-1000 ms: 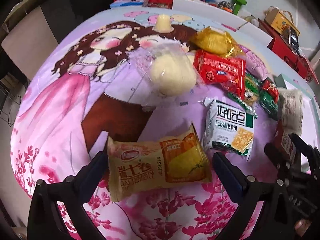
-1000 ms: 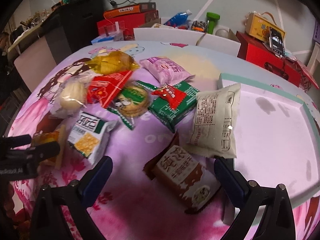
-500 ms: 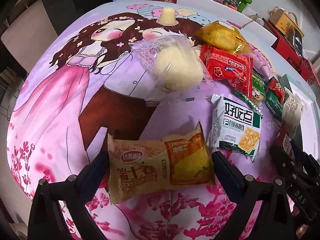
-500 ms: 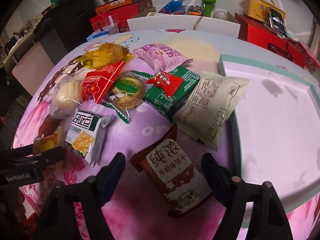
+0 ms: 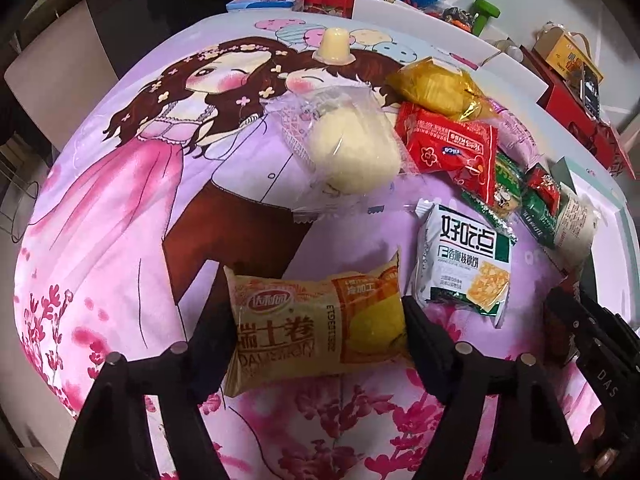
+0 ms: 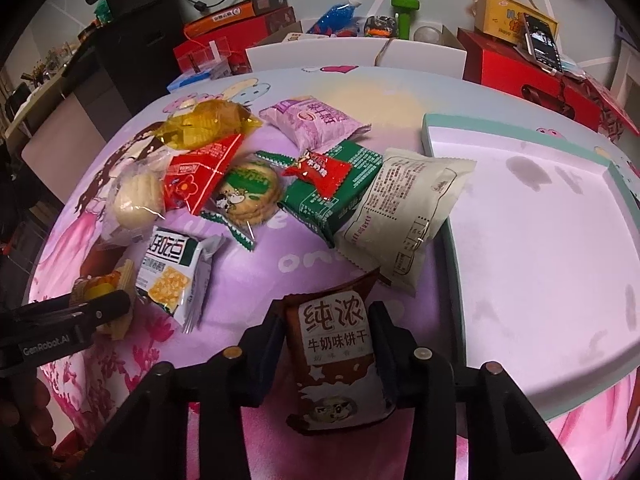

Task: Organize snacks
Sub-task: 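Grasp the red-and-white milk biscuit pack with the right tool while the left tool grasps the yellow Swiss-roll pack, then carry both packs into the white tray and open both tools to release them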

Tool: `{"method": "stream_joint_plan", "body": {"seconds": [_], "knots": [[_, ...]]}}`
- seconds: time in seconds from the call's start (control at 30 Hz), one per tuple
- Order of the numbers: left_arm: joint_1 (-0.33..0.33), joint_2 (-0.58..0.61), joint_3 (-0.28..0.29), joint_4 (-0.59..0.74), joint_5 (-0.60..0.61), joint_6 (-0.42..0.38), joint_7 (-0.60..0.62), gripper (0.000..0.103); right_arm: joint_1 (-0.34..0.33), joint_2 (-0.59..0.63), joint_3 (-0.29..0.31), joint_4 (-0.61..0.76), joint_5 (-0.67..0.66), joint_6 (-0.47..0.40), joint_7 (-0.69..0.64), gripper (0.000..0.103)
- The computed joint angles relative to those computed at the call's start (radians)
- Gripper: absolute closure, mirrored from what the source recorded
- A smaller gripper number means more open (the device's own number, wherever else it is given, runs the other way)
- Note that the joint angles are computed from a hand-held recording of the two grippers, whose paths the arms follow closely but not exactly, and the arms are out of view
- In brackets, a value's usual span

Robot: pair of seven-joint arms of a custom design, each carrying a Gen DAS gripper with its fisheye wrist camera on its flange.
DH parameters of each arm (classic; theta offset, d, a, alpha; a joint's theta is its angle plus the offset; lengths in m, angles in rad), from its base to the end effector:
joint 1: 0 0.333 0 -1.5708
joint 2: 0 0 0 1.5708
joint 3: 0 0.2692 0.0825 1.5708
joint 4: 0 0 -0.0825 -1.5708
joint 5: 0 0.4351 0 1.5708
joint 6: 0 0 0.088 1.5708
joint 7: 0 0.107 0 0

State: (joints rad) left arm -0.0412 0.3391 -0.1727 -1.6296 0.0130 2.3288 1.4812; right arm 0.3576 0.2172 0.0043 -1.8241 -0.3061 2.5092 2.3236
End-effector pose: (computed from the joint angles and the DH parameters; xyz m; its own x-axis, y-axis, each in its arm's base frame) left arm 0.7060 -0.1420 0.4010 -0.1246 -0.9892 0.0769 -0.9320 0.0901 -0.3511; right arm 0.6449 0.2465 0.3983 -0.1615 -0.9827 -0.0903 -0.8530 0.1850 -0.4879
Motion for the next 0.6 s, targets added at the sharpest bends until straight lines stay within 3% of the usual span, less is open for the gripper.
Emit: {"method": "stream_joint_plan", "body": {"seconds": [0.37, 0.6], "knots": [[-0.021, -0.065, 0.001, -0.046, 0.04, 0.057, -0.028, 0.026, -0.009, -0.066, 0.004, -0.054, -0.014, 0.095, 0.048, 0.06], [-0.053, 0.026, -0.022, 0.124, 0.048, 0.012, 0.02, 0.026, -0.021, -0.092, -0.017, -0.035, -0.163, 0.069, 0.186, 0.06]]}}
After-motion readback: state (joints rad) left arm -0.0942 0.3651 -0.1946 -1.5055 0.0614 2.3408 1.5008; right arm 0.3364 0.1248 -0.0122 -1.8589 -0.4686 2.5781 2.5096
